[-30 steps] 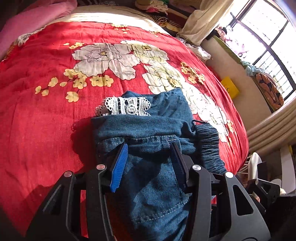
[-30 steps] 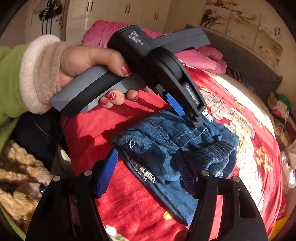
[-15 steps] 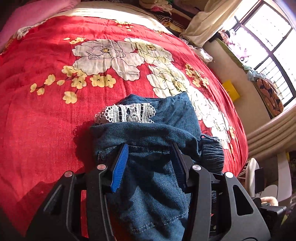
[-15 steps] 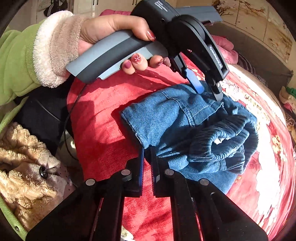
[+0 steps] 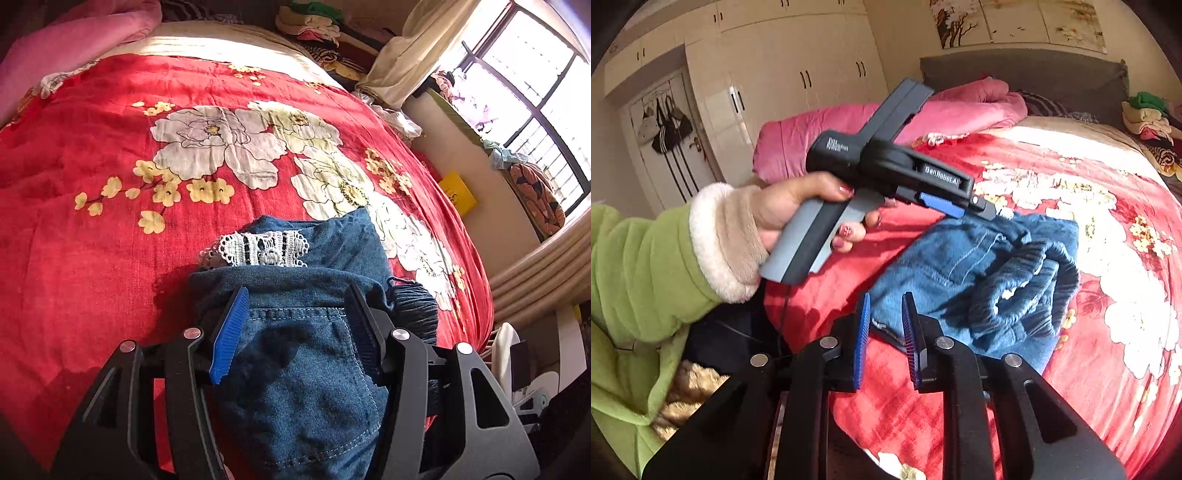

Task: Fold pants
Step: 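Lay the folded end down and open both tools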

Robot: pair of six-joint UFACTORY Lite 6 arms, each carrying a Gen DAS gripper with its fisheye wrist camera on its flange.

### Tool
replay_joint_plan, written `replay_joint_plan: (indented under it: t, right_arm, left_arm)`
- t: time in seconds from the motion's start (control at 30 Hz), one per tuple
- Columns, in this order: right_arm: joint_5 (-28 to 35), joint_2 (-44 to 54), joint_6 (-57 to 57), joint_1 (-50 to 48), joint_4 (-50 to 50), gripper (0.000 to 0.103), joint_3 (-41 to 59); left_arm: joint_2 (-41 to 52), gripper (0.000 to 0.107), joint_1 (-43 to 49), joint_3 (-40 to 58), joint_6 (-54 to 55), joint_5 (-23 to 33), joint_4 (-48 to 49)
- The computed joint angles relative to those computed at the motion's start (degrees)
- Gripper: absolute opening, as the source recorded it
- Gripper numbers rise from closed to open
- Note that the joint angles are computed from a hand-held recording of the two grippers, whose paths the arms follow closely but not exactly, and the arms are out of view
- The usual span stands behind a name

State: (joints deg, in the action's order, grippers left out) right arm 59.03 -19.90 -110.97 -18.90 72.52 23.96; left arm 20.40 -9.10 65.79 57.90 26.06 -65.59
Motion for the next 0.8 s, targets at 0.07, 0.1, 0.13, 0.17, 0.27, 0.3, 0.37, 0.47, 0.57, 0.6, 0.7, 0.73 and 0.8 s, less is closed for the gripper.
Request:
replay_joint_plan:
  t: [0.07,0.1,0.13,0.17,0.27,0.3,0.37,0.47,0.57,0.6,0.7,0.73,0.8]
  right_arm:
    - [-4.07,3.16,0.13,2.63,2.5,0.018,1.69]
    - [-6.07,3.74,1.61,4.33,2.39,0.018,2.27]
    - [-8.61,5.46,1.36,5.97,3.31,0.018,2.65]
    - [-12.48,6.8,3.13,9.52,4.11,0.018,3.63]
    - [-22.63,15.0,6.83,13.98,3.6,0.018,5.89]
    - [-23.15,18.44,6.33,13.87,4.74,0.017,6.79]
    - [-20.15,23.29,4.85,11.21,6.72,0.017,8.13]
    - [-19.12,24.37,3.54,10.09,7.27,0.017,8.45]
    - [-18.55,22.74,4.88,9.0,5.26,0.017,7.36]
    - [-17.15,21.91,6.11,7.77,3.87,0.017,6.96]
    - [-9.86,20.31,9.07,1.51,-0.41,0.026,7.14]
    - [-7.43,18.34,9.79,-0.93,-1.39,0.029,6.64]
    - [-2.44,15.38,10.46,-7.16,-3.16,0.035,6.32]
  left_arm:
    - [-0.71,0.046,-0.43,-0.41,-0.98,-1.77,0.86]
    - [-0.79,0.046,-0.37,-0.48,-1.43,-1.77,1.08]
    - [-0.88,0.046,-0.35,-0.56,-1.42,-1.49,0.86]
    - [-1.11,0.046,-0.5,-0.87,-1.2,-1.78,0.82]
    - [-1.49,0.046,-1.62,-1.43,-3.2,-4.29,3.05]
    - [-1.27,0.047,-1.67,-1.31,-3.38,-4.08,3.11]
    - [-1.18,0.049,-2.02,-1.43,-3.87,-4.76,3.65]
    - [-1.28,0.05,-2.5,-1.74,-3.79,-5.72,3.61]
    - [-1.59,0.052,-2.94,-2.03,-3.01,-6.67,2.64]
    - [-1.79,0.054,-2.97,-2.26,-2.3,-6.72,1.84]
    - [-3.75,0.056,-2.97,-4.17,-0.46,-7.64,-0.18]
    - [-4.83,0.057,-2.87,-5.03,0.06,-7.86,-0.72]
    - [-7.14,0.062,-2.52,-6.65,1.61,-7.79,-2.14]
